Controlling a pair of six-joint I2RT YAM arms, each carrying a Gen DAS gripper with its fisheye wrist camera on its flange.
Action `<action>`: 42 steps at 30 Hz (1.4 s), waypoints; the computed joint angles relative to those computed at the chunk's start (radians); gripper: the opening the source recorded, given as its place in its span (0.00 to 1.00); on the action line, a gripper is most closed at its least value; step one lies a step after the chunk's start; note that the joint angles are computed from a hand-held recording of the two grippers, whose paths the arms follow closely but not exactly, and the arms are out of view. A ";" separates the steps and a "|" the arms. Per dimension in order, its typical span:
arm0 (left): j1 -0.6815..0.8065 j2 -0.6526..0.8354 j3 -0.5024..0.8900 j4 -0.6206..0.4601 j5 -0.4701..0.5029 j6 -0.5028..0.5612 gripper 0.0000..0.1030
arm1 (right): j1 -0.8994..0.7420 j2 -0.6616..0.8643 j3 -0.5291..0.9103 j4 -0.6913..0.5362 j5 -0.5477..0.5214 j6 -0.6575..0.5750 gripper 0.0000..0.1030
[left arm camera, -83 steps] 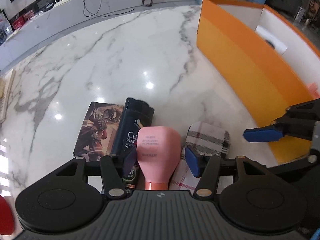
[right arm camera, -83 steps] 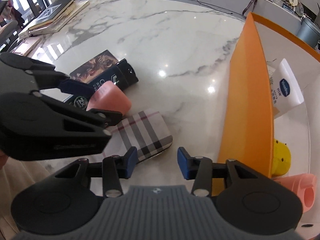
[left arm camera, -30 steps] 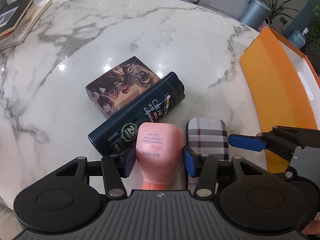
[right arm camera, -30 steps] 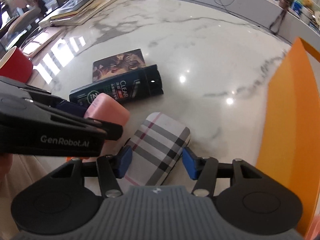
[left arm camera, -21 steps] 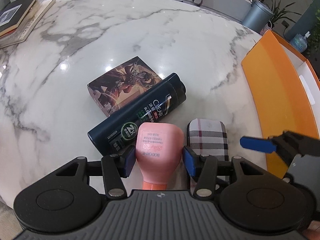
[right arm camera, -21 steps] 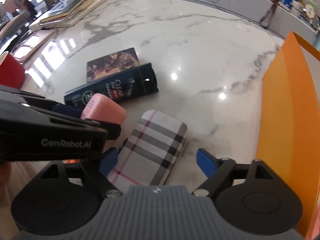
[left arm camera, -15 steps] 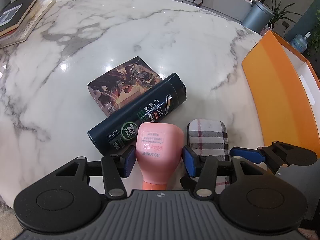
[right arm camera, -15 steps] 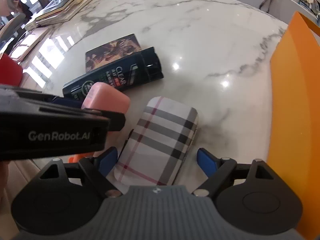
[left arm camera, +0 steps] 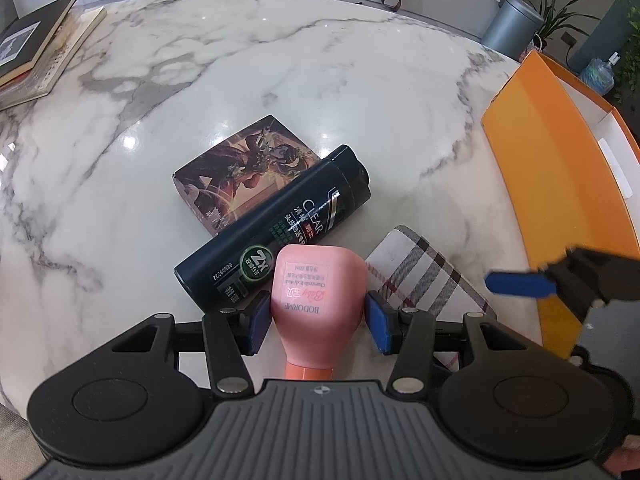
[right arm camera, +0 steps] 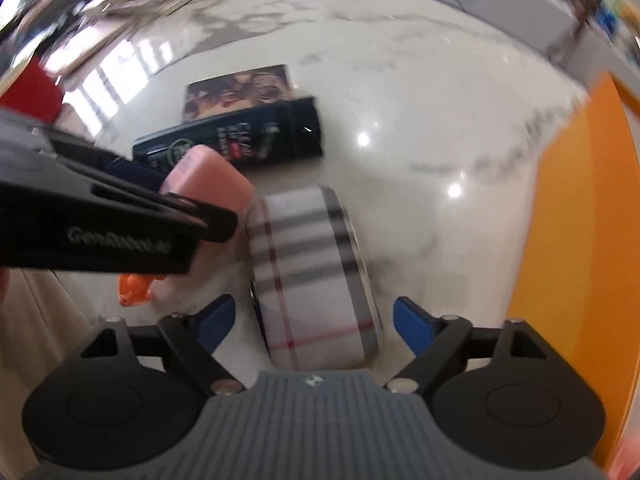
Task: Organize rigid objects
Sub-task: 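Lift the pink bottle and plaid case and carry both over the orange box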
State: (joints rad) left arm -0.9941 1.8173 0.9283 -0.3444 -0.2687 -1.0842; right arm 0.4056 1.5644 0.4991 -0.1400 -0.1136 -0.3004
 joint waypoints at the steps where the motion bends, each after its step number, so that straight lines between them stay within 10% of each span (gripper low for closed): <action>1: 0.000 0.001 0.002 -0.002 -0.001 0.001 0.56 | 0.017 0.011 0.008 0.005 0.014 -0.017 0.83; 10: 0.006 0.002 -0.003 0.008 0.008 0.013 0.55 | 0.026 0.136 0.079 0.031 -0.020 -0.013 0.84; 15: 0.007 0.005 0.001 0.006 0.009 0.014 0.55 | 0.029 0.105 0.050 0.061 -0.012 -0.007 0.67; 42: 0.021 0.041 0.024 -0.015 0.051 0.023 0.49 | 0.023 0.087 0.011 0.118 -0.020 0.042 0.65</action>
State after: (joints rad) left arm -0.9727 1.8580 0.9525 -0.3590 -0.2176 -1.0611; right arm 0.4287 1.6512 0.5100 -0.0221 -0.1333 -0.2582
